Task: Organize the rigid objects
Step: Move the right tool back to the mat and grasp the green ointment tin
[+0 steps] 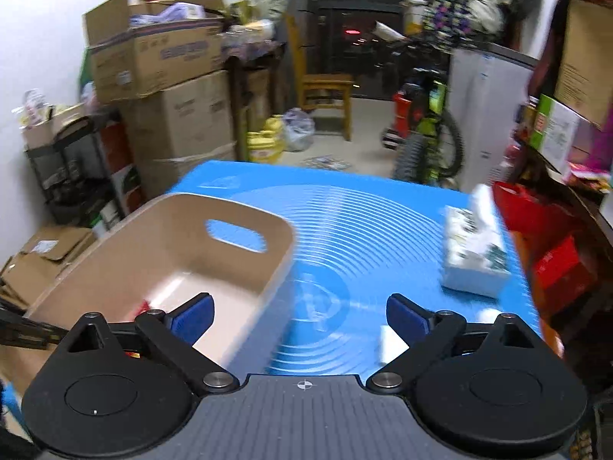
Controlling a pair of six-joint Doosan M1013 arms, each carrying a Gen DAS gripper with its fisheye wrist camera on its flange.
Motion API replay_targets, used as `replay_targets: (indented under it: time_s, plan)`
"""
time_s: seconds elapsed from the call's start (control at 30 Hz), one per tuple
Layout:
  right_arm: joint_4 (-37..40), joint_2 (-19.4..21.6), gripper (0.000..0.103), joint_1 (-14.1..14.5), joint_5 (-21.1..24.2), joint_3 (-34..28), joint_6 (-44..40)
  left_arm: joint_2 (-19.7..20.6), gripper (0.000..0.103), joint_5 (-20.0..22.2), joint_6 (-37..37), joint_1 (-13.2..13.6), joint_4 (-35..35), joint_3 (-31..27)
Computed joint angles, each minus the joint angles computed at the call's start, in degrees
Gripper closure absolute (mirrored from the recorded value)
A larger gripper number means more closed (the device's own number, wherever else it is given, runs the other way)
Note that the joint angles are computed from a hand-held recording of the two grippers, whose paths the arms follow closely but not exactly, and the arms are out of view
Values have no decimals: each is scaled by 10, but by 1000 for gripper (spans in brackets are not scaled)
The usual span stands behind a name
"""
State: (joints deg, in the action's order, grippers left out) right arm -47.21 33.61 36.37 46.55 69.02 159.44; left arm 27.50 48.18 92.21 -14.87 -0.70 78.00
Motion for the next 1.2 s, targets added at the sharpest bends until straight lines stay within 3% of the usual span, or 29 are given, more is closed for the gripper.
replay_targets:
  time_s: [0.2,0.5,0.83,1.07,1.2]
  plan:
    - [-6,-15,7,-15,-2,53,48,0,93,0,0,0,1,0]
    - [-2,-2,7,-24,-32,90,95,-1,93,-1,2,0,2,1]
    - [-25,28,14,-25,-25,78,133,-1,93,-1,3,1,1,1]
    - [-28,40,27,-27,-13,66,112,-1,93,-2,5,-1,3,2]
    - [-42,40,45,-24,-8,66,111,-1,93,-2,6,-1,4,2]
